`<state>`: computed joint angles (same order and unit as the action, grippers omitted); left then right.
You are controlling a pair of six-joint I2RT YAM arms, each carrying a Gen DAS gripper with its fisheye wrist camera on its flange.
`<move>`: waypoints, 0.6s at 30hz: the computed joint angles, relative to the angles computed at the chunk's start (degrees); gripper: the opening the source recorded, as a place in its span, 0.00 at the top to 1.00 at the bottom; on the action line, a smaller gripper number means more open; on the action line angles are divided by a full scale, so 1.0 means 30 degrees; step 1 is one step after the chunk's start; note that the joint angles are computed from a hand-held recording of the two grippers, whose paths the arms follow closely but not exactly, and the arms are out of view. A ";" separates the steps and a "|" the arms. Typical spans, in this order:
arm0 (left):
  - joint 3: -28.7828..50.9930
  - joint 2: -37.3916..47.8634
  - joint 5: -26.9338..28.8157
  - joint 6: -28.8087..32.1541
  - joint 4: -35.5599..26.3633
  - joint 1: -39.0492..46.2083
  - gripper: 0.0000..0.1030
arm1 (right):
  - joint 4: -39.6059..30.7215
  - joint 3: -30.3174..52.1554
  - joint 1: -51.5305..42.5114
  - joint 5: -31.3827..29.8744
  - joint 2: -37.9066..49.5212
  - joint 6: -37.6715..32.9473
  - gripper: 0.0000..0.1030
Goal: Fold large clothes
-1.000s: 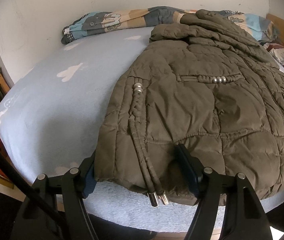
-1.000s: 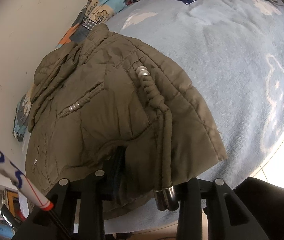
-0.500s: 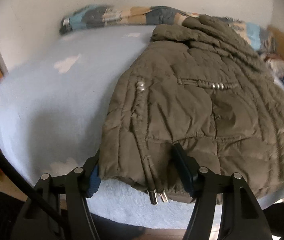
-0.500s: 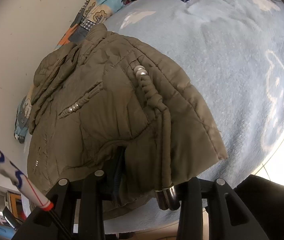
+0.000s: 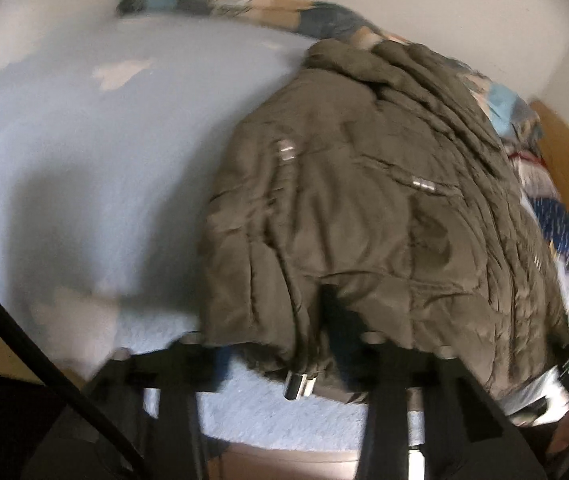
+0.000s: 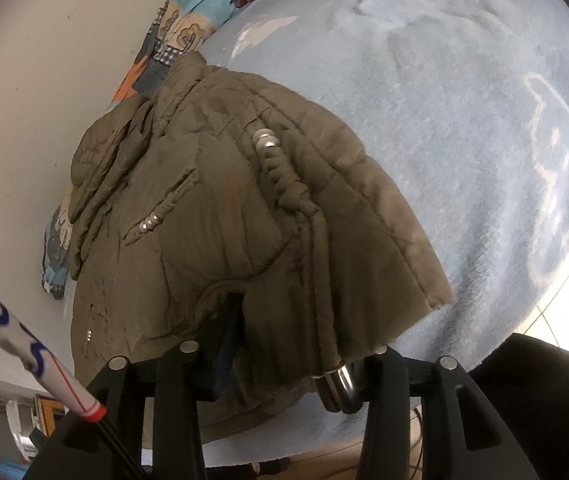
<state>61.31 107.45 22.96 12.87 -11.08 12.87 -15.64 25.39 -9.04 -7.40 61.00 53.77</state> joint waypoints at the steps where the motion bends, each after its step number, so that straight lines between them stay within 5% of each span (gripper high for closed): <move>1: -0.0678 -0.0473 -0.0657 0.0392 0.0852 -0.0412 0.75 | -0.0331 0.0228 0.0273 0.0442 -0.0085 -0.0350 0.77; 4: -0.1508 -0.1067 -0.1310 0.0837 0.2127 -0.0998 0.80 | -0.1229 0.0993 0.1314 0.1910 -0.0070 -0.0977 0.82; 9: -0.1264 -0.0801 -0.1724 0.0955 0.2067 -0.1117 0.77 | -0.1234 0.0902 0.1159 0.1568 -0.0326 -0.1155 0.83; 11: -0.1158 -0.0526 -0.2618 0.0659 0.2353 -0.1290 0.53 | -0.0925 0.0592 0.0653 0.0863 -0.0426 -0.1019 0.82; 13: -0.0951 -0.0250 -0.2658 0.0467 0.2445 -0.1051 0.46 | -0.0407 0.0136 -0.0027 -0.0118 -0.0486 -0.0810 0.76; 15: -0.0477 -0.0015 -0.2099 0.0417 0.1742 -0.0732 0.47 | 0.0279 -0.0370 -0.0697 -0.1103 -0.0480 -0.0385 0.72; 18: -0.0639 -0.0300 -0.1447 0.0877 0.1721 -0.0728 0.70 | 0.1463 -0.1267 -0.1699 -0.2508 -0.0694 0.0254 0.71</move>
<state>59.39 106.55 18.62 15.50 -5.92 10.69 -11.26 21.59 -14.14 -14.92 58.91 54.53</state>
